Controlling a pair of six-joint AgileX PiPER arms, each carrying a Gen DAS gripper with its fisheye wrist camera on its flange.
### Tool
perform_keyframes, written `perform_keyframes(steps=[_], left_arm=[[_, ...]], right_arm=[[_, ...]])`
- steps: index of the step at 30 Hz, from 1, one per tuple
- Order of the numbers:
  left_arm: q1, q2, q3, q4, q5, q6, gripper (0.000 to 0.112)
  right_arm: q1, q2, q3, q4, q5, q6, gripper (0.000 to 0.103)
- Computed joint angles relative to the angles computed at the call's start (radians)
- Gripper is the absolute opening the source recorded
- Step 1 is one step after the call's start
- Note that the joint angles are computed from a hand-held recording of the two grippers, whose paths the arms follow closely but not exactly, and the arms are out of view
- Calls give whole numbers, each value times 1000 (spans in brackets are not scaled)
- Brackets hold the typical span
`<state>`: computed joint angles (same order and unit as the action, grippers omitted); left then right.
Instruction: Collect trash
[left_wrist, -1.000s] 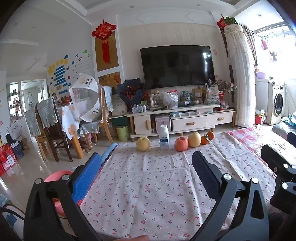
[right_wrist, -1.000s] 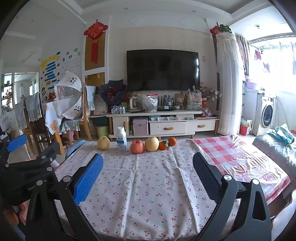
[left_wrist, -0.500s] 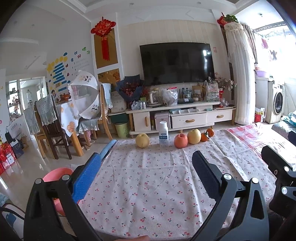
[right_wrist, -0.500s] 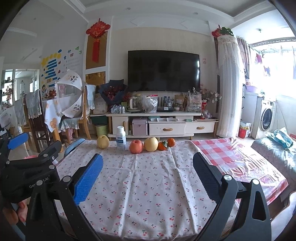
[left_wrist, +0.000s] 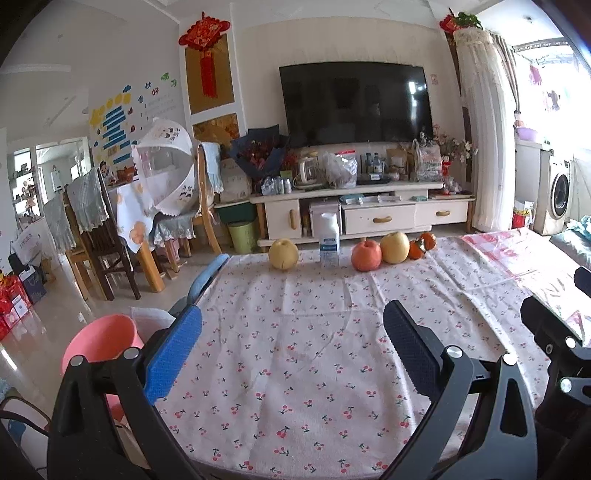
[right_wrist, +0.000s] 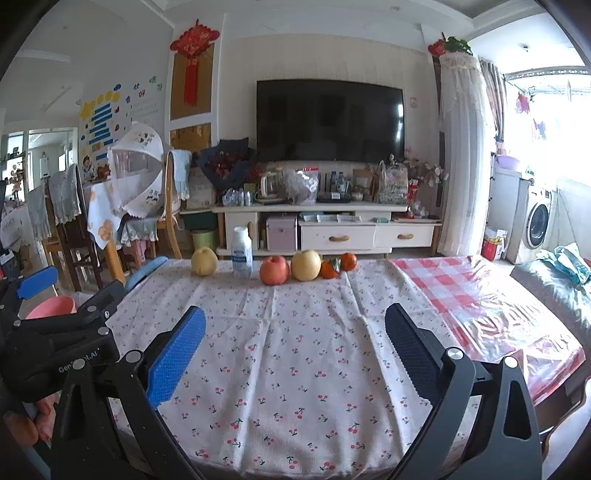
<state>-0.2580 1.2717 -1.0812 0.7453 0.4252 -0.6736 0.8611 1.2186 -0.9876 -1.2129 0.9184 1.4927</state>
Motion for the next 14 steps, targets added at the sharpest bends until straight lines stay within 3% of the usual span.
perform_keyframes(steps=[11,14], left_arm=[[53,283,-143,-88,-19,66,99],[74,387,-227,-233,-19,186,99]], right_arm=[[-273,222,-77,157,-287,-126,97],[-369,358,-174,279,-348,-259,97]])
